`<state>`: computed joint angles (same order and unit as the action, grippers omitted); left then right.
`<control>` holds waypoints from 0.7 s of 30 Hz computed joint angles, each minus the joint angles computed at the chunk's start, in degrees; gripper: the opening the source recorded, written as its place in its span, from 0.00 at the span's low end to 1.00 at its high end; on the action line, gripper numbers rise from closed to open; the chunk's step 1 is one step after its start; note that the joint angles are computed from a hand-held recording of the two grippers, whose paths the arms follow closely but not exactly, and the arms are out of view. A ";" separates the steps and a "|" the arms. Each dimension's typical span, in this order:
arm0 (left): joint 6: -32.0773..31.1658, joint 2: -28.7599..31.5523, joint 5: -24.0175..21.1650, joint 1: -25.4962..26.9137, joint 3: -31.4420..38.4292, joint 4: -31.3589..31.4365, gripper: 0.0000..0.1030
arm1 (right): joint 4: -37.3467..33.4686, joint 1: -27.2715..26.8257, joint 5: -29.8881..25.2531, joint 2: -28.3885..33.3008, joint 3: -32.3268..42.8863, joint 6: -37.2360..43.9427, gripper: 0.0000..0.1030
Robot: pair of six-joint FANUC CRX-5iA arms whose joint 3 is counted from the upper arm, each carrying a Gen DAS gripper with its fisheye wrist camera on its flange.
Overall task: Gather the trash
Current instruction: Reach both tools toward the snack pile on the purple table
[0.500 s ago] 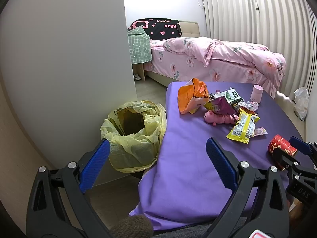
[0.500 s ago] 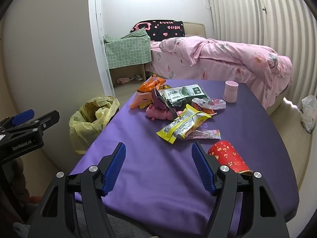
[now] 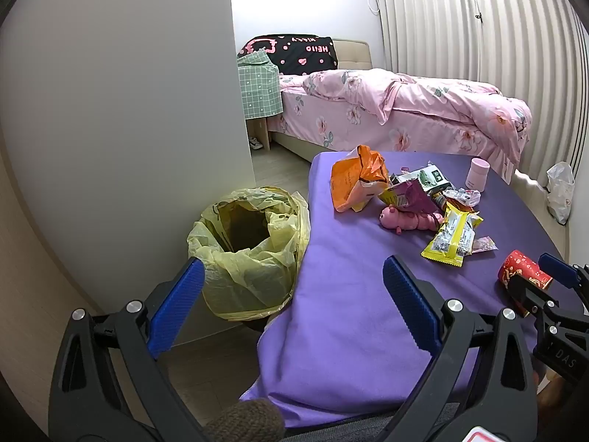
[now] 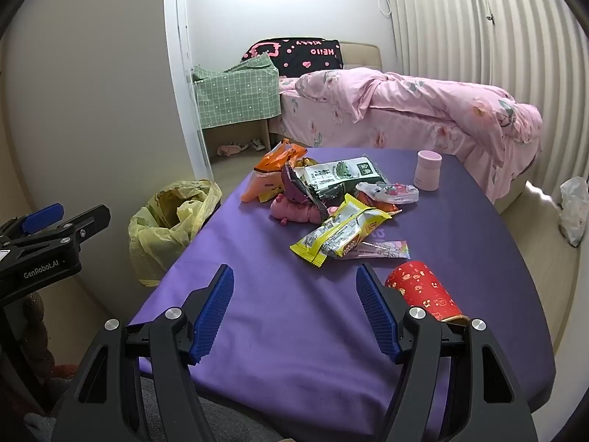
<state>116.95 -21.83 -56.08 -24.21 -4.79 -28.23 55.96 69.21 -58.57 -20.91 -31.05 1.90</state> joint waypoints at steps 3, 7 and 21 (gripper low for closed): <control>0.07 0.19 0.14 0.02 0.03 -0.04 0.91 | -0.03 -0.07 0.06 -0.02 -0.01 0.06 0.63; 0.01 0.20 0.15 0.04 0.04 0.01 0.91 | 0.03 0.00 -0.06 -0.15 -0.10 0.05 0.63; -9.47 0.15 8.25 4.43 -3.63 8.68 0.91 | 1.48 0.19 -3.26 -2.01 -1.33 1.14 0.63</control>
<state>107.49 -21.67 -47.82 -19.79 -8.42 -19.55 57.43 69.40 -61.82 -22.92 -32.38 3.04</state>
